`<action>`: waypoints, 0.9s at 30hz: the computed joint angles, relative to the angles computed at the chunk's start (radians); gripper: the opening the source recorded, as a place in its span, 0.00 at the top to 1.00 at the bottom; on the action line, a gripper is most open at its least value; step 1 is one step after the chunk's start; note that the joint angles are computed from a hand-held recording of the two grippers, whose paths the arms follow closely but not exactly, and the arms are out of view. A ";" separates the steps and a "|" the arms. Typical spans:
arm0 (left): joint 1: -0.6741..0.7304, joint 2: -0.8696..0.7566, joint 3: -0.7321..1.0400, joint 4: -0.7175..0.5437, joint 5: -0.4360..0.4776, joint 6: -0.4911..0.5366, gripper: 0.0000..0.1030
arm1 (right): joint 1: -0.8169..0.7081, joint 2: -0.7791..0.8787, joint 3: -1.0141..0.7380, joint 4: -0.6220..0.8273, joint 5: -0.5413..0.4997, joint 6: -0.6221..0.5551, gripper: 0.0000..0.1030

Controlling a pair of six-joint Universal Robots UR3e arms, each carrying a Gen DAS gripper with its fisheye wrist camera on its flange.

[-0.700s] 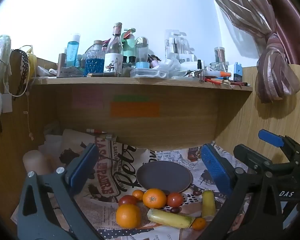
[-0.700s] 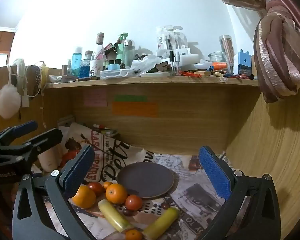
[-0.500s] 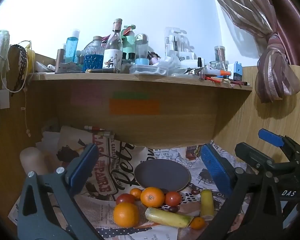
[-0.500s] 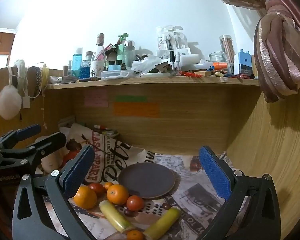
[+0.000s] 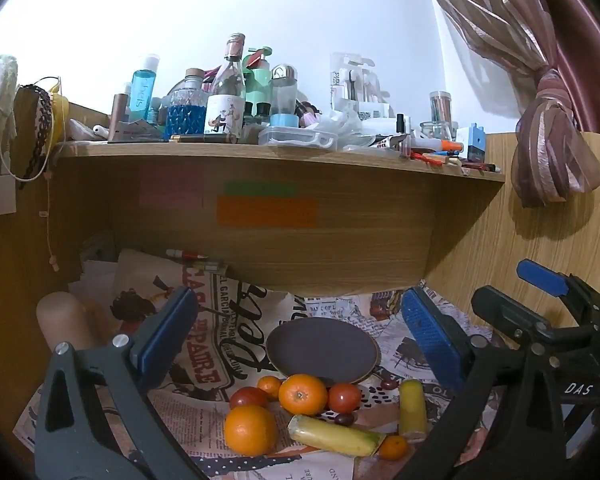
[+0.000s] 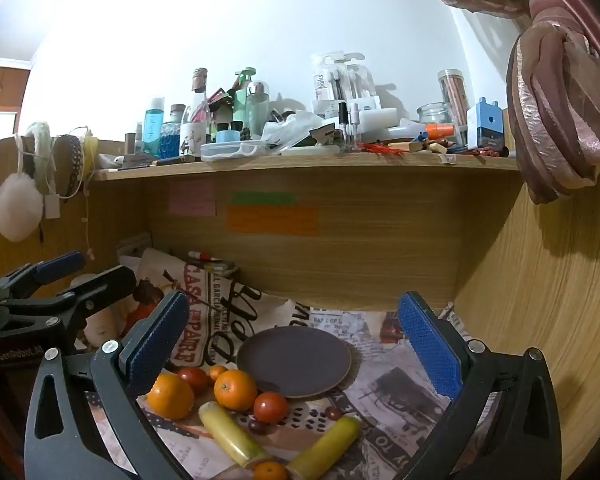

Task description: Organize fruits

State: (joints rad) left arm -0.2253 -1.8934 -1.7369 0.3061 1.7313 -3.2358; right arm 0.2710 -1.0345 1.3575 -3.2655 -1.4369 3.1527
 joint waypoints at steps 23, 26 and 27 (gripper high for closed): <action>-0.002 -0.014 0.021 -0.007 0.005 -0.002 0.00 | 0.001 0.006 -0.016 0.009 0.010 0.010 0.00; -0.005 -0.013 0.022 -0.009 0.011 -0.001 0.00 | 0.001 0.007 -0.021 0.015 0.009 0.010 0.00; -0.005 -0.011 0.019 -0.009 0.010 -0.002 0.00 | -0.002 0.004 -0.012 0.008 0.014 0.010 0.00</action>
State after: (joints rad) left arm -0.2302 -1.9041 -1.7183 0.2973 1.7415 -3.2373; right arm 0.2687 -1.0304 1.3459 -3.2576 -1.4231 3.1630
